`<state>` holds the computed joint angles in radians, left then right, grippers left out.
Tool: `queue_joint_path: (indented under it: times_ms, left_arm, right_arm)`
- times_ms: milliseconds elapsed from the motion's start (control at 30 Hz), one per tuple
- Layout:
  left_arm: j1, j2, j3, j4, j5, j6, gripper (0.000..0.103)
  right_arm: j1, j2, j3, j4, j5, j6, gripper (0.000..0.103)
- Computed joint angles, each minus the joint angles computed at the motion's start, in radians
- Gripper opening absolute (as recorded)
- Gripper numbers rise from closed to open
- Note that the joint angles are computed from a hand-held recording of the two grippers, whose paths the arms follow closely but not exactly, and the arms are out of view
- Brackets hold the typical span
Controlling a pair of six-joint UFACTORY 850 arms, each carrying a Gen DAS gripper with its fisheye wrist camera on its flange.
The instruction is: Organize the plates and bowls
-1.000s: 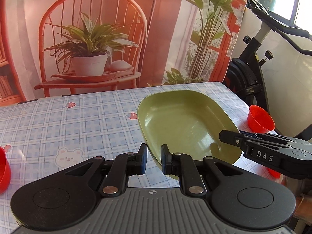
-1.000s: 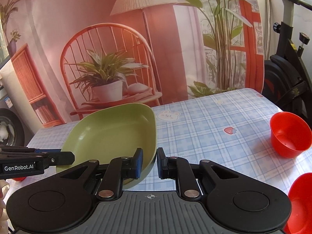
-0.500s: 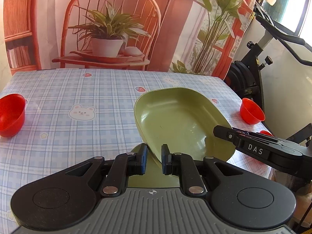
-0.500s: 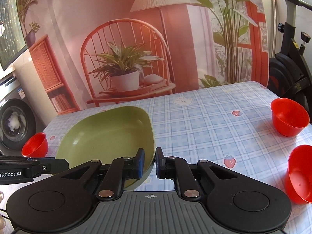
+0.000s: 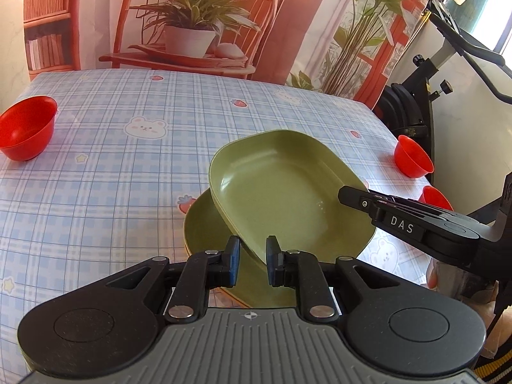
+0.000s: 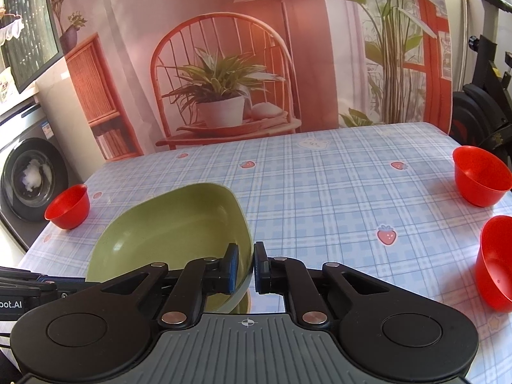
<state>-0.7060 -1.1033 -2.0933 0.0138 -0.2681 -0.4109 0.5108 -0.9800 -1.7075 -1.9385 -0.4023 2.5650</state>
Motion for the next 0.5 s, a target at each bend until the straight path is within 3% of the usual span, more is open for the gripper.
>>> queue_joint_path:
  times_ms: [200,500]
  left_arm:
    - [0.005,0.008,0.031,-0.088,-0.014,0.058,0.019]
    - [0.011,0.001,0.029,-0.14,-0.048,0.066,0.02]
  right_arm:
    - [0.0,-0.029,-0.028,0.014,0.028,-0.012,0.01]
    - [0.007,-0.092,-0.129,0.204,0.047,-0.269,0.01]
